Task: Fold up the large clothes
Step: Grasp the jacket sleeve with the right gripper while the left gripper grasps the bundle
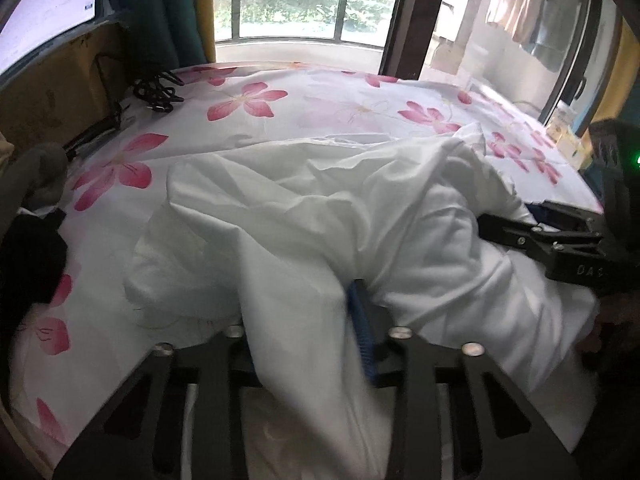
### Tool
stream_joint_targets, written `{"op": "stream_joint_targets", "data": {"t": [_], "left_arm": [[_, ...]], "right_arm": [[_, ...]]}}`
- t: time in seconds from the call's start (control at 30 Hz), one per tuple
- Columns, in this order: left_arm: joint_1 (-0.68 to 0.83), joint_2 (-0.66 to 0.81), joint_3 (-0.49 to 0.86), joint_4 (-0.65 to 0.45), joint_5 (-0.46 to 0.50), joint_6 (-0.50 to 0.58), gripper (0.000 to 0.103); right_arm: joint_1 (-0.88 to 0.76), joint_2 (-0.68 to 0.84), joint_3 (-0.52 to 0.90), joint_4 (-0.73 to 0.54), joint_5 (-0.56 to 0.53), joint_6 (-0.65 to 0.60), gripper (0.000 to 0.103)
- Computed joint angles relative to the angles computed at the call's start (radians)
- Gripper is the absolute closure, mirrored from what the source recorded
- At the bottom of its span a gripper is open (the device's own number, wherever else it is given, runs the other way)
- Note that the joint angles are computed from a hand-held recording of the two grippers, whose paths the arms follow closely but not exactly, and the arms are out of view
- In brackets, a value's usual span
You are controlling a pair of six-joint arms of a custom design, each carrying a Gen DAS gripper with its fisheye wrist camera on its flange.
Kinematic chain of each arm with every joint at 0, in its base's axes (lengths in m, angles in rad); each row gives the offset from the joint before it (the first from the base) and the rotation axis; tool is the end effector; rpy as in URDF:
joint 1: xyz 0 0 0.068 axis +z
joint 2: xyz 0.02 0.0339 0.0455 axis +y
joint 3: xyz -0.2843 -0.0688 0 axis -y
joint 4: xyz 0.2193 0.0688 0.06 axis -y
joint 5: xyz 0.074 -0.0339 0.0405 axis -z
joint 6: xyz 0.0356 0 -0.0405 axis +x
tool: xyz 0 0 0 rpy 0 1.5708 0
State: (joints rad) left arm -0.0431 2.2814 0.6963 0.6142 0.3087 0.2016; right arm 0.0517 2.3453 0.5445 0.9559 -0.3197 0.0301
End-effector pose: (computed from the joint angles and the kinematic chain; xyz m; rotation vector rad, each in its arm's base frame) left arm 0.3225 -0.0247 0.0198 0.4249 2.4691 -0.3269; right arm 0.2978 0.0266 0.0089 -0.1727 2.3957 0.4234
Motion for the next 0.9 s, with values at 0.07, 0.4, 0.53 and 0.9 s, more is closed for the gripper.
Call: {"op": "stream_joint_targets", "data": {"t": [0.07,0.4,0.53,0.9], "left_arm": [[0.008,0.003,0.011,-0.021,0.043,-0.005,0.087],[-0.009,-0.028,-0.05,0.05,0.052,-0.016,0.091],[-0.014,-0.049,-0.086,0.085,0.063,-0.024,0.092],[-0.007,-0.115,-0.194,0.182,0.076,-0.032,0.094]], "right_arm": [[-0.008,0.001,-0.003,0.002,-0.022,0.001,0.047],[-0.041,-0.023,-0.049,0.041,-0.091,0.025,0.069],[-0.044,-0.035,-0.083,0.084,-0.098,0.035,0.073],[-0.033,-0.112,-0.182,0.167,-0.1,0.044,0.079]]}}
